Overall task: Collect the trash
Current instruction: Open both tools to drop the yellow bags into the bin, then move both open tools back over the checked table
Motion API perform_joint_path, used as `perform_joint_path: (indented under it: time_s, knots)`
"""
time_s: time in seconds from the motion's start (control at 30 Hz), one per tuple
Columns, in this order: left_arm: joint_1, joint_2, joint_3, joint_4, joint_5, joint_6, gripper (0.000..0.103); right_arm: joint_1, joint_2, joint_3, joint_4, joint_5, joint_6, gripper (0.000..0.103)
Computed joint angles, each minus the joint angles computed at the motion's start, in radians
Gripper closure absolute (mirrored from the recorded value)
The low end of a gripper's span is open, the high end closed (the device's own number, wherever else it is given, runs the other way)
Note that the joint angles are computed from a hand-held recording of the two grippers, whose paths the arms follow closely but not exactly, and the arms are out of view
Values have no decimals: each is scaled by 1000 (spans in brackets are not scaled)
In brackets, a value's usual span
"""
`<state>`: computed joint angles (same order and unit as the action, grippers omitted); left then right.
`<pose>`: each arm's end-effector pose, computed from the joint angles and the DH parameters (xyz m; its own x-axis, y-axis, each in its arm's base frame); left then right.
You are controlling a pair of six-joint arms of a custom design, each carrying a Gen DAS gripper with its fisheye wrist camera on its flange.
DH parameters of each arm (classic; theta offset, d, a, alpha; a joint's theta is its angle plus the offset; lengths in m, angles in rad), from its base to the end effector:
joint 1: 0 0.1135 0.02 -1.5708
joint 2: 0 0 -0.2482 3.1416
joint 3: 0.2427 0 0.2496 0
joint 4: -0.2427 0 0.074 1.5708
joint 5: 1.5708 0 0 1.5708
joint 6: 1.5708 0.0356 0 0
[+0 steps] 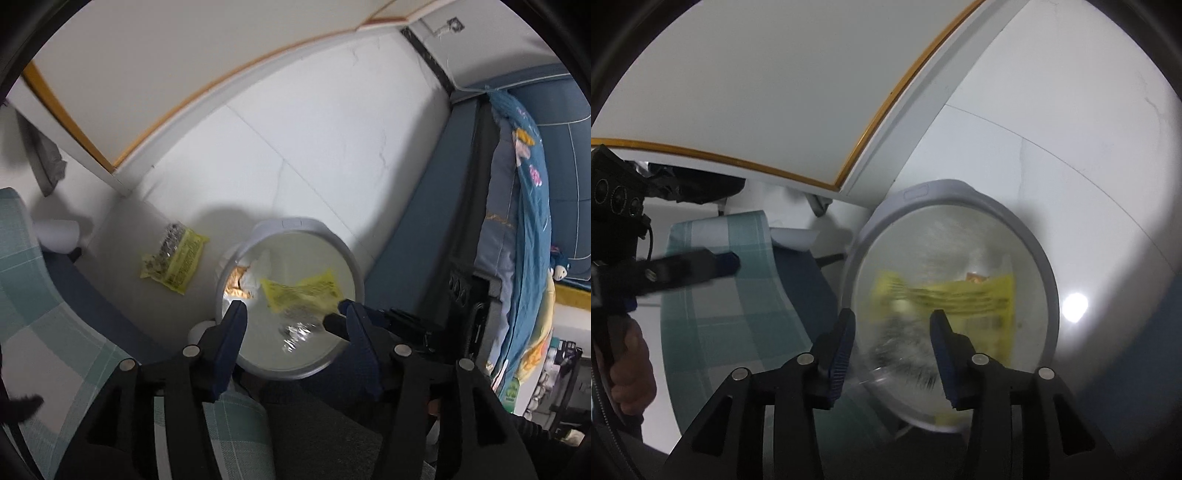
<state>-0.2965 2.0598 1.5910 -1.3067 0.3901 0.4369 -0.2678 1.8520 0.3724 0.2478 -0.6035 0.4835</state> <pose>0.3385 -0.1176 0.1720 -0.7654 0.6430 0.0266 0.5741 0.7008 -0.4234 0.2031 -0.0348 0.0187 -0.7885 0.6133 -0.0456 0.4546 0.6312 0.6285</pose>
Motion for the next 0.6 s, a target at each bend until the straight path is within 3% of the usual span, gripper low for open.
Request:
perform_joint_path:
  time_s: [0.17,0.23,0.43,0.6]
  knots:
    - [23,-125,-53,47,-40,-14,39,-30,-147,-52,-87,29,-38,41]
    - [42,-188,-77,64,-54,-17,38,-42,-231,-64,-152,30,-54,41]
    - [126,-397,-127,92,-72,-4,37,-38,-636,-30,-474,90,-75,33]
    - [246,-564,-164,115,-52,2,31,55,-922,116,-713,194,-55,26]
